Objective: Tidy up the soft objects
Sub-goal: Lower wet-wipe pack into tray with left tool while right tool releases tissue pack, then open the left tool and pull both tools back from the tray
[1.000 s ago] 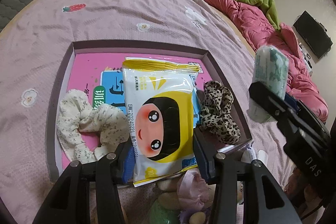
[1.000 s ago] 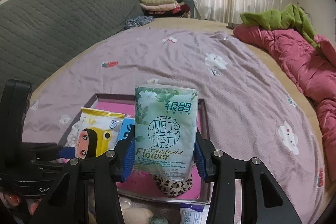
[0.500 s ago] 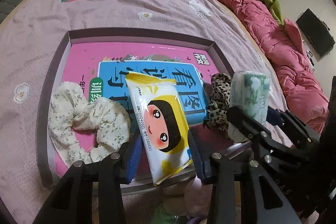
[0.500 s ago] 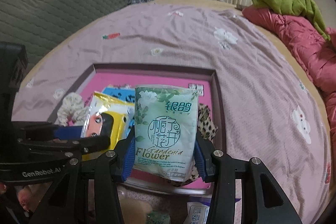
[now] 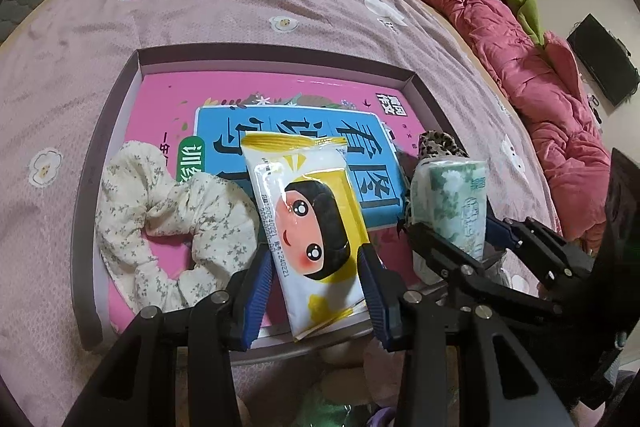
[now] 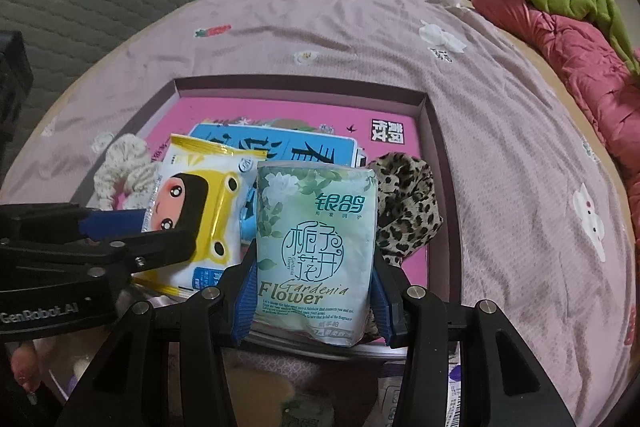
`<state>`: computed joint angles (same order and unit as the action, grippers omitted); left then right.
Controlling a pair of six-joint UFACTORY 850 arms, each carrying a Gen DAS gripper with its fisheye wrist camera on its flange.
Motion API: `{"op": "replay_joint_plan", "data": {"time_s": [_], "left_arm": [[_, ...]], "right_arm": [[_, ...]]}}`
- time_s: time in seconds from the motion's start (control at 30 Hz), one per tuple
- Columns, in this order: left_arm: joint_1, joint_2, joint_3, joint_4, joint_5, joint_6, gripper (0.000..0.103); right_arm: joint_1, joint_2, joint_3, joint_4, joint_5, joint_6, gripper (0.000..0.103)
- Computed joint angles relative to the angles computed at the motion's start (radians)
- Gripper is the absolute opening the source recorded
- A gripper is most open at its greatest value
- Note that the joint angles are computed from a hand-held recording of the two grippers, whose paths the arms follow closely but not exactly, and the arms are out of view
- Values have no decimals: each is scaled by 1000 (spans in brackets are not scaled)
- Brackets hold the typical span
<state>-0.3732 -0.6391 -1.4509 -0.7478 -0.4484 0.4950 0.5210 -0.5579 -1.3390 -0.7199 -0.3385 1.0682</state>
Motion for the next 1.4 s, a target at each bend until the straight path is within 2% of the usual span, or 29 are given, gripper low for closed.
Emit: {"op": "replay_joint_plan", "data": {"time_s": [0.3,0.97,1.13,1.4], "left_arm": [[4,0,4,-5,0,-1,43],[10,15,23,-28,5,21,43],[11,18,25,-24,6,14,43],[12,32,40,-38,13,19,43]], "right_arm": [[2,-14,-11,22,-25,-20,50],[0,1,13,39,-7,-8,51],[1,13,26,25,3,17,58],[12,39,44,-44,-6,83,62]]}}
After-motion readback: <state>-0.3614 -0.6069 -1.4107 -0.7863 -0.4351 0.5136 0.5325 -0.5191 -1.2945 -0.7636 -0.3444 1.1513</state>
